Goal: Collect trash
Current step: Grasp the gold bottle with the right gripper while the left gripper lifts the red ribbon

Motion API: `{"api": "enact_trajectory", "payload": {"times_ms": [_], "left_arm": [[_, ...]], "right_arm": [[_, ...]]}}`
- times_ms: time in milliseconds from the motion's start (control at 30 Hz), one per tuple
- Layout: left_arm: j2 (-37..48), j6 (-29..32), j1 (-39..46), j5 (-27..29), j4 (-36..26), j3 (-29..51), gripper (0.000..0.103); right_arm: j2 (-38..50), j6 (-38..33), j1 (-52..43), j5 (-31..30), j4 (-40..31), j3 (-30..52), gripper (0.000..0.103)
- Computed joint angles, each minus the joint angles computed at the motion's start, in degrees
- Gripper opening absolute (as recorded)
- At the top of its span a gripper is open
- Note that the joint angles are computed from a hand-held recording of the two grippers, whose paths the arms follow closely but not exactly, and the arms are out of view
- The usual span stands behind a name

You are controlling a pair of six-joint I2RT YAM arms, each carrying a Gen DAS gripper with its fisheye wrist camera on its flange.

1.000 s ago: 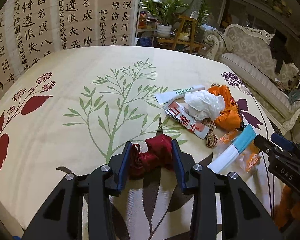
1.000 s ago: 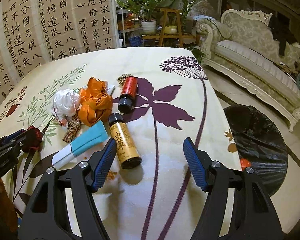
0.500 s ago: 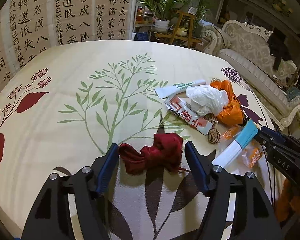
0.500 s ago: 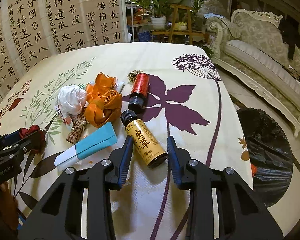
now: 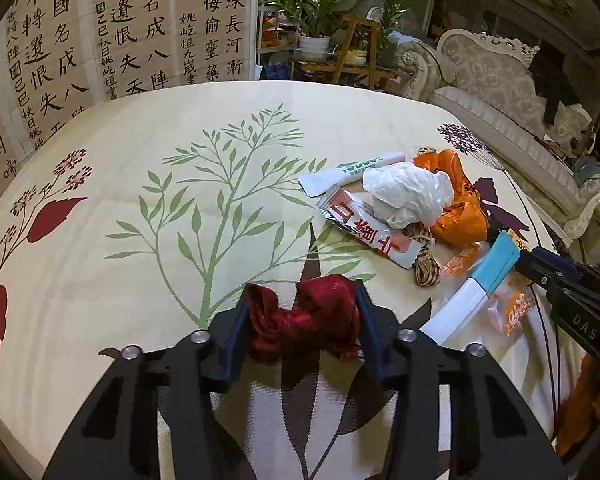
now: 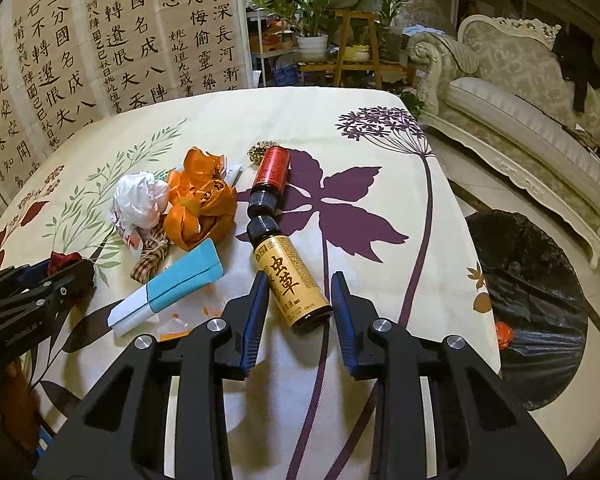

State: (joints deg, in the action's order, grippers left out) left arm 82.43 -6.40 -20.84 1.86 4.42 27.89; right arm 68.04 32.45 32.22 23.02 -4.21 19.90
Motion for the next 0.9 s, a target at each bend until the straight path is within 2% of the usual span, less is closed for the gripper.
{"api": "enact_trajectory", "payload": {"times_ms": [67, 400, 500, 600, 767, 800, 867, 900], "left_arm": [[-0.4, -0.3, 0.1, 0.2, 0.1, -0.4, 0.042], [-2.5, -1.5, 0.8, 0.0, 0.1, -1.7, 0.038], [-2.8, -1.5, 1.5, 0.2, -0.5, -1.6, 0.038], [-3.5, -1.3, 2.3, 0.3, -0.7, -2.0, 0.038], [-3.8, -1.3, 3.6, 0.3, -0.9, -2.2, 0.038], [-3.8, -1.3, 3.7, 0.3, -0.8, -2.2, 0.038], [-3.7, -1.4, 3.9, 0.4, -0.8, -2.1, 0.038], [-3.8, -1.4, 4.0, 0.5, -0.8, -2.2, 0.038]], "right_arm": [[-0.8, 0.4, 0.1, 0.1, -0.1, -0.5, 0.025], [-2.8, 0.6, -0.2, -1.0, -1.3, -1.1, 0.024], [-2.2, -0.2, -1.6, -2.7, -1.1, -0.7, 0.027], [-0.5, -1.1, -2.3, -2.7, -0.5, 0.2, 0.038], [2.8, -2.5, -2.3, -2.0, 0.4, 2.3, 0.038], [3.7, -3.0, -2.3, -1.9, 0.5, 2.8, 0.037], [5.5, -4.0, -2.3, -1.9, 0.7, 3.5, 0.025], [6.2, -4.0, -2.3, -1.9, 0.8, 3.8, 0.024]]}}
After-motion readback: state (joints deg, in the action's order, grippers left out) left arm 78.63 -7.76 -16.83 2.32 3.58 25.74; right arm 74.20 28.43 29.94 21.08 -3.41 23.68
